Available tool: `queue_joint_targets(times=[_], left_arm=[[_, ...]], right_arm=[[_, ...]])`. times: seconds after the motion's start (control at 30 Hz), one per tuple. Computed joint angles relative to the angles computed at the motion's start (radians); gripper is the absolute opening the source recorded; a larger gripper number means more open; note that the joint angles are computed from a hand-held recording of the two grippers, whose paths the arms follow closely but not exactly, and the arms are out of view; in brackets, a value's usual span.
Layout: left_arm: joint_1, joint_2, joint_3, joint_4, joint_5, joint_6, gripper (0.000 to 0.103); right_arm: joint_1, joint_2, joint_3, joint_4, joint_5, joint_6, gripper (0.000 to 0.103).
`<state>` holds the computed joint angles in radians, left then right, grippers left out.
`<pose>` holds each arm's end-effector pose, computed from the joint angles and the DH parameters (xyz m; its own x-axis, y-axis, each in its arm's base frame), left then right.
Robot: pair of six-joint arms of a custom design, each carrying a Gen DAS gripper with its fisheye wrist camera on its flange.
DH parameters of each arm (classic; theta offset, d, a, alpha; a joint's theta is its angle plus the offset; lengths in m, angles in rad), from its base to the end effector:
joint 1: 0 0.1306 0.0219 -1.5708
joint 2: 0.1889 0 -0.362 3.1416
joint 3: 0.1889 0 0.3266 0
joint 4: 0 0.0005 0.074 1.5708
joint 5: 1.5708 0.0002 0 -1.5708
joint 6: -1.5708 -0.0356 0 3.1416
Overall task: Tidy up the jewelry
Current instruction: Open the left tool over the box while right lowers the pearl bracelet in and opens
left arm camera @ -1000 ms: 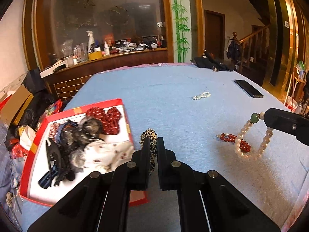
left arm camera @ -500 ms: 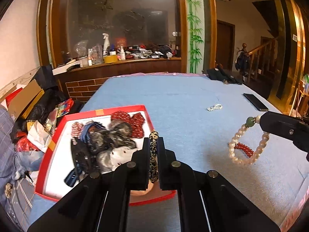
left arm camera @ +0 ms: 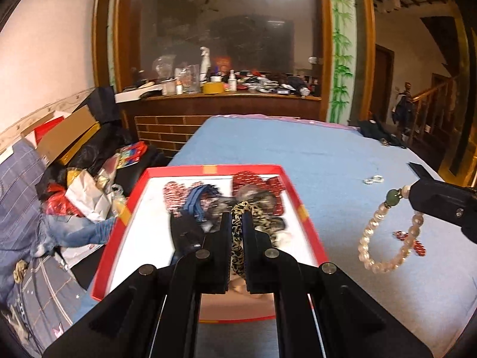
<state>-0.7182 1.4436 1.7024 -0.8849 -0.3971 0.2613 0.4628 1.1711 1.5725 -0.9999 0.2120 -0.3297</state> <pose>0.3449 -0.2838 0.5127 -0.5221 0.1399 -0.8414 0.2443 0.9697 0.0096 0.3047 0.1431 0.5507 -0.5679 0.0704 -0.8201 -0.1025 0.9825 0.1553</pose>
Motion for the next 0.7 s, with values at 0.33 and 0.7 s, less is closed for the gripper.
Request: queue_joint_targets(times=[0.33,0.7], left_arm=[[0.079,-0.009,-0.031,-0.012,0.01,0.029,0.006],[0.148,0.002,-0.049,-0.03,0.017,0.061,0.006]], right_arm=[[0.038,0.107,0.084,0.001,-0.037,0.019,0.01],[0.058,0.212,0.147,0.004,-0.092,0.018,0.01]])
